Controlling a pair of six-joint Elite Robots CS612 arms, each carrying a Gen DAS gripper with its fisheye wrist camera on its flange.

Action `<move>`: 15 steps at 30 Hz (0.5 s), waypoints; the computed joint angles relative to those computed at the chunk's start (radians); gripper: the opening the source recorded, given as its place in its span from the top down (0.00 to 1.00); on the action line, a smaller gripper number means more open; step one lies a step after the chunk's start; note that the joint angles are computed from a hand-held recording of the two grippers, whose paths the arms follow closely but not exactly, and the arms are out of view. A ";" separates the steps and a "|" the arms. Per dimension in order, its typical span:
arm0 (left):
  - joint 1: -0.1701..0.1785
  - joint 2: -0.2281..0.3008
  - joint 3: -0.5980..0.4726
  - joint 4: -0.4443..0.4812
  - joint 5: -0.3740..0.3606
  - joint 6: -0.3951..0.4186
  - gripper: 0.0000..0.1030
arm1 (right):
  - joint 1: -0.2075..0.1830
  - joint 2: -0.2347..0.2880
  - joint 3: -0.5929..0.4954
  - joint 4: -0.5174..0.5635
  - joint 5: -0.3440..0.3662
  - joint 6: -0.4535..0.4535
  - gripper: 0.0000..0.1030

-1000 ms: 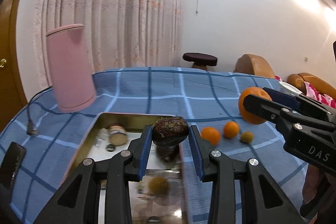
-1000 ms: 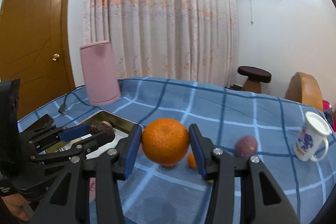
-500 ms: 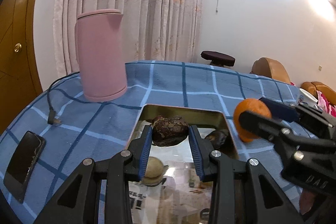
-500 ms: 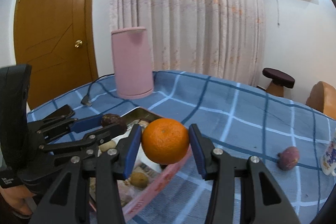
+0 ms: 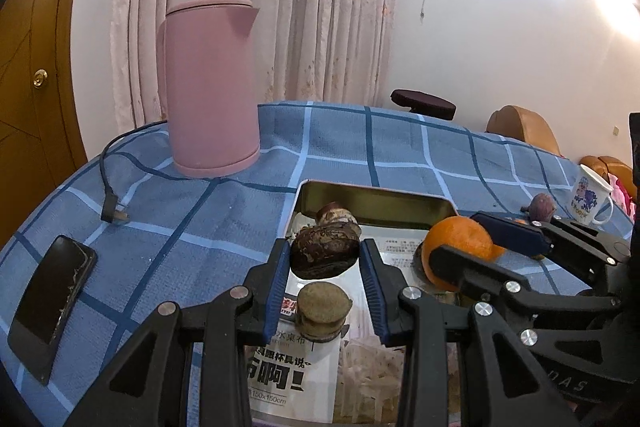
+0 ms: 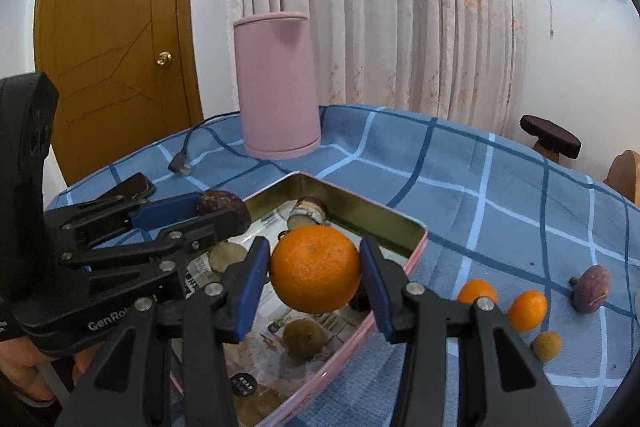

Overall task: Organize fruits
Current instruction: 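Carry the brown fruit and orange over the tin box and open both grippers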

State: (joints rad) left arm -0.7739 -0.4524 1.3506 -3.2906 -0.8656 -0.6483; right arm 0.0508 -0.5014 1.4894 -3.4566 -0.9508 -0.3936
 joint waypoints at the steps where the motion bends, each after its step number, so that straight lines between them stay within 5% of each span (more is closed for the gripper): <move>1: 0.000 -0.001 0.001 0.003 -0.001 -0.001 0.63 | 0.001 0.000 0.000 0.004 -0.001 -0.005 0.52; 15: 0.003 -0.008 0.014 0.041 -0.019 -0.022 0.63 | 0.003 0.005 -0.006 0.058 0.016 -0.025 0.46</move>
